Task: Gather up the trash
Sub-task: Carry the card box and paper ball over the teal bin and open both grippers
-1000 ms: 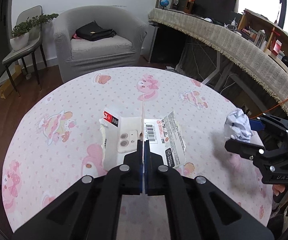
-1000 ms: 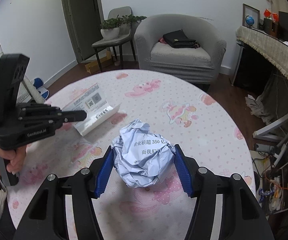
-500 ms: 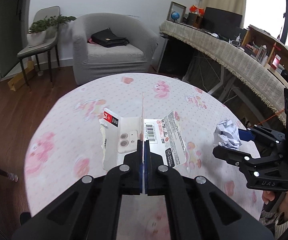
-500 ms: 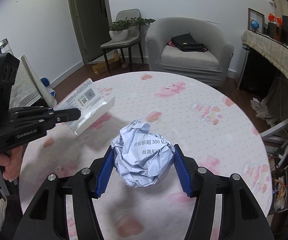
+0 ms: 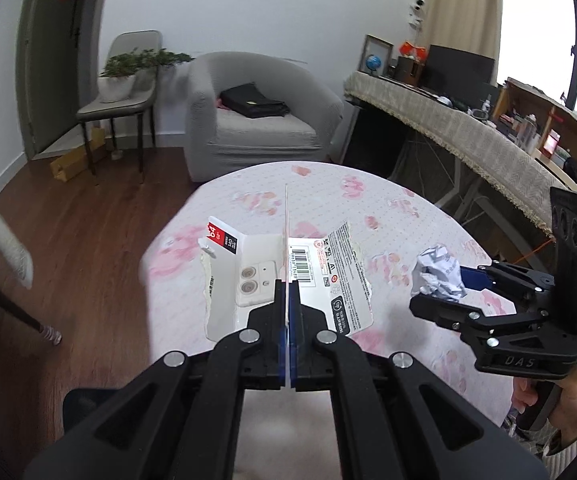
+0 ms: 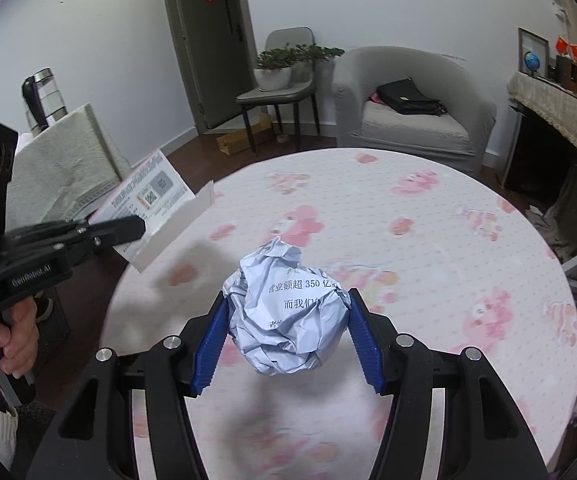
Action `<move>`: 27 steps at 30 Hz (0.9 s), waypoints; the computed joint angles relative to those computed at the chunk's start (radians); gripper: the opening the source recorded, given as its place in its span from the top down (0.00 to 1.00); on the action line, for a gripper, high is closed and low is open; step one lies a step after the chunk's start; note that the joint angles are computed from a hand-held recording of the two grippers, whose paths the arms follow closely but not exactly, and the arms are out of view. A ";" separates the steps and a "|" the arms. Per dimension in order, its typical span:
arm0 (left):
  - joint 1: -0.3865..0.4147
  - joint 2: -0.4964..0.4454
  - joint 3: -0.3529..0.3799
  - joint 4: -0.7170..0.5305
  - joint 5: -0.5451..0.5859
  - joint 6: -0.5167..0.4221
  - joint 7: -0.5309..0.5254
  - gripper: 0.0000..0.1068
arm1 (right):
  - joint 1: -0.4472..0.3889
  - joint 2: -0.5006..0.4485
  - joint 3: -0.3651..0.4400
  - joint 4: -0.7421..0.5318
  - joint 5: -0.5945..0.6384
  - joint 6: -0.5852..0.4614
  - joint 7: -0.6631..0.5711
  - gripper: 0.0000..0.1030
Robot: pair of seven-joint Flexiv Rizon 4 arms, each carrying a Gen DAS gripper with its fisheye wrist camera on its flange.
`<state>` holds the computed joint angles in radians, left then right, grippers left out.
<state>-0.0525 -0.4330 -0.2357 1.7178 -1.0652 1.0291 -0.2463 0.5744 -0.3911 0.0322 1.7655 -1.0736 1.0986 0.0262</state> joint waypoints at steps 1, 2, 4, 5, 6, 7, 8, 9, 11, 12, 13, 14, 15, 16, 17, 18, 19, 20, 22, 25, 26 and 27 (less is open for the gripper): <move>0.005 0.009 0.003 0.013 -0.008 0.002 0.007 0.98 | 0.005 -0.004 0.001 -0.006 -0.002 -0.001 0.002 0.43; 0.008 0.015 0.007 0.020 -0.012 0.005 0.014 0.98 | 0.012 -0.011 0.004 -0.016 0.000 -0.004 0.000 0.43; 0.015 0.028 0.015 0.036 -0.022 0.004 0.026 0.98 | 0.024 -0.029 0.009 -0.040 0.013 -0.010 -0.016 0.43; 0.020 0.034 0.021 0.044 -0.027 0.003 0.030 0.98 | 0.031 -0.038 0.011 -0.053 0.021 -0.012 -0.029 0.43; 0.024 0.038 0.027 0.049 -0.028 0.001 0.033 0.98 | 0.038 -0.044 0.009 -0.062 0.024 -0.014 -0.035 0.43; 0.028 0.041 0.033 0.052 -0.028 -0.002 0.036 0.98 | 0.046 -0.055 0.006 -0.077 0.027 -0.012 -0.040 0.43; 0.033 0.044 0.039 0.056 -0.028 -0.002 0.041 0.98 | 0.052 -0.062 0.002 -0.088 0.030 -0.009 -0.044 0.43; 0.038 0.045 0.044 0.058 -0.029 -0.003 0.045 0.98 | 0.060 -0.073 -0.001 -0.106 0.034 -0.009 -0.051 0.43; 0.050 0.043 0.056 0.057 -0.022 -0.009 0.049 0.98 | 0.072 -0.093 -0.006 -0.134 0.047 -0.003 -0.068 0.43; 0.056 0.042 0.058 0.059 -0.022 -0.008 0.054 0.98 | 0.077 -0.101 -0.010 -0.146 0.054 0.001 -0.075 0.43; 0.061 0.038 0.062 0.056 -0.021 -0.005 0.058 0.98 | 0.084 -0.114 -0.013 -0.165 0.063 0.001 -0.086 0.43; 0.068 0.028 0.068 0.049 -0.011 -0.003 0.053 0.98 | 0.091 -0.126 -0.017 -0.183 0.072 0.002 -0.098 0.43; 0.073 0.022 0.071 0.043 -0.001 -0.001 0.045 0.98 | 0.097 -0.138 -0.020 -0.200 0.083 0.003 -0.111 0.43; 0.081 0.011 0.075 0.035 0.011 0.003 0.037 0.98 | 0.104 -0.156 -0.022 -0.228 0.098 0.002 -0.129 0.43; 0.088 0.004 0.076 0.030 0.021 0.005 0.031 0.98 | 0.111 -0.172 -0.027 -0.251 0.110 0.003 -0.144 0.43; 0.095 -0.006 0.079 0.021 0.037 0.006 0.020 0.98 | 0.118 -0.184 -0.032 -0.269 0.122 0.004 -0.156 0.43; 0.103 -0.015 0.081 0.014 0.053 0.007 0.010 0.98 | 0.124 -0.205 -0.034 -0.300 0.140 0.006 -0.176 0.43; 0.111 -0.029 0.087 0.004 0.076 0.014 -0.003 0.98 | 0.130 -0.219 -0.037 -0.322 0.157 0.006 -0.193 0.43; 0.128 -0.050 0.089 -0.016 0.116 0.013 -0.029 0.98 | 0.142 -0.261 -0.036 -0.384 0.201 -0.003 -0.244 0.43; 0.159 -0.087 0.101 -0.045 0.185 0.009 -0.075 0.98 | 0.160 -0.315 -0.039 -0.466 0.265 -0.021 -0.314 0.43; 0.169 -0.095 0.100 -0.053 0.205 0.007 -0.088 0.98 | 0.166 -0.336 -0.039 -0.500 0.288 -0.029 -0.339 0.43; 0.177 -0.105 0.102 -0.063 0.226 0.003 -0.104 0.98 | 0.173 -0.348 -0.044 -0.518 0.305 -0.033 -0.355 0.43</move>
<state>0.1249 -0.5381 -0.1337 1.6553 -0.8394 1.0320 -0.3500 0.7477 -0.7392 -0.0114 1.2474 -0.7682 1.0654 -0.3289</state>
